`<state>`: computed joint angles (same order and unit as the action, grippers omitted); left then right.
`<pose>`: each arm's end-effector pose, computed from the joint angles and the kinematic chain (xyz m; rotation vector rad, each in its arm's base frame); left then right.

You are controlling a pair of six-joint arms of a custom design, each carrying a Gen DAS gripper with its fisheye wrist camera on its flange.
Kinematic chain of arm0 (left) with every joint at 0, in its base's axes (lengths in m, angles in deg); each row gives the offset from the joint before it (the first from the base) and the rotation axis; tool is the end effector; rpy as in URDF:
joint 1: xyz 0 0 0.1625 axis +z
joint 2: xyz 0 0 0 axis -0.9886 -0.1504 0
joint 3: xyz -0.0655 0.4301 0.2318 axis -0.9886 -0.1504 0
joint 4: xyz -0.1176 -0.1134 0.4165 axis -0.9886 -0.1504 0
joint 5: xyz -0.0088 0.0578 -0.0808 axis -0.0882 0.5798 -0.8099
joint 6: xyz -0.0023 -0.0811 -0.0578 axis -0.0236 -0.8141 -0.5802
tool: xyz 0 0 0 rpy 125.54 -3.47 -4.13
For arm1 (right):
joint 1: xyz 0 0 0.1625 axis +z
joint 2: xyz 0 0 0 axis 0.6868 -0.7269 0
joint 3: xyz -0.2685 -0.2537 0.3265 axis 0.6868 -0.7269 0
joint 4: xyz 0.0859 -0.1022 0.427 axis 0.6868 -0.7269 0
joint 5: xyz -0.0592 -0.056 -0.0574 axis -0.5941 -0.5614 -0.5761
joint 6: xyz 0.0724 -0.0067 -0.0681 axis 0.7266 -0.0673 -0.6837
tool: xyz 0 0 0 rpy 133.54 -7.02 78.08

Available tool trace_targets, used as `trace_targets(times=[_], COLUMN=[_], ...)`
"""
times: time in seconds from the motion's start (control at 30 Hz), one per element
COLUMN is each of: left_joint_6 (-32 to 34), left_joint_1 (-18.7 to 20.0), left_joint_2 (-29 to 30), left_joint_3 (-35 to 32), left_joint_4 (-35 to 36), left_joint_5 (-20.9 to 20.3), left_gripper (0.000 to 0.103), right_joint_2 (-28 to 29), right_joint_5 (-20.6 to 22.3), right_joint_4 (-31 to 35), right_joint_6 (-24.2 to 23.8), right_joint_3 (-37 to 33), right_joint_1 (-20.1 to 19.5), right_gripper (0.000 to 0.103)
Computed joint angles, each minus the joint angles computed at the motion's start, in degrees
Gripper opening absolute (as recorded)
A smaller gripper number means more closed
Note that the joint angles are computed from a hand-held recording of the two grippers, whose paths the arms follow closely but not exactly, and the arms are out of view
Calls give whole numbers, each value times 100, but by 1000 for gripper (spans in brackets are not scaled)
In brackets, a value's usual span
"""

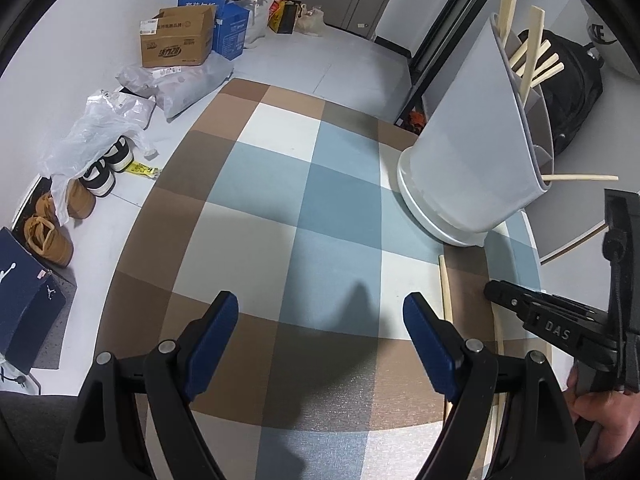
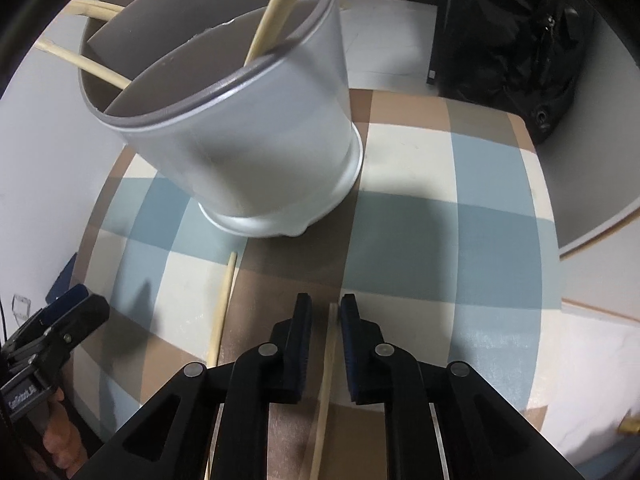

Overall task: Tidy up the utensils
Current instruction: 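Close the right gripper on a chopstick while the left gripper grasps another, then lift both held chopsticks up over the white holder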

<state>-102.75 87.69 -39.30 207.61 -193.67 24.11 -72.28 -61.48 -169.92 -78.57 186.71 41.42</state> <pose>-0.3906 -0.2314 0.1070 -0.0060 2.5430 -0.7166 0.0576 -0.3174 0.3824 0.4599 -2.5184 0.2350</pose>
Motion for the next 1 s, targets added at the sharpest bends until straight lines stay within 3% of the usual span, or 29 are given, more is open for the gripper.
trace_targets(times=[0.2,0.23,0.27,0.4,0.53,0.73,0.9,1.0], left_joint_6=[204,258,313,635,959,1381,1678,1792], left_joint_1=[36,36,28,6,72,324,511,630], left_joint_2=[152,185,207,274,396,752,1101,1235], left_joint_3=[-131,-177,-218,-352,-486,-855,-1251,-1388], left_joint_4=[146,225,302,438,257,127,487,534], left_joint_5=[-161,-190,-195,-241,-448,-682,-867,-990], left_gripper=[81,81,81,81,81,81,80,67], right_joint_2=[-63,-69,-69,-229,-448,-1005,-1447,-1508], right_joint_5=[132,131,140,560,1413,3241,4088,4264], right_joint_4=[172,195,227,666,983,1299,1590,1872], right_joint_6=[-127,-164,-192,-11,121,297,-88,-283], right_joint_3=[-15,-23,-39,-222,-483,-735,-781,-896], right_joint_1=[-160,-172,-191,-493,-999,-2208,-3107,-3350], right_gripper=[13,6,4,4,4,4,4,4])
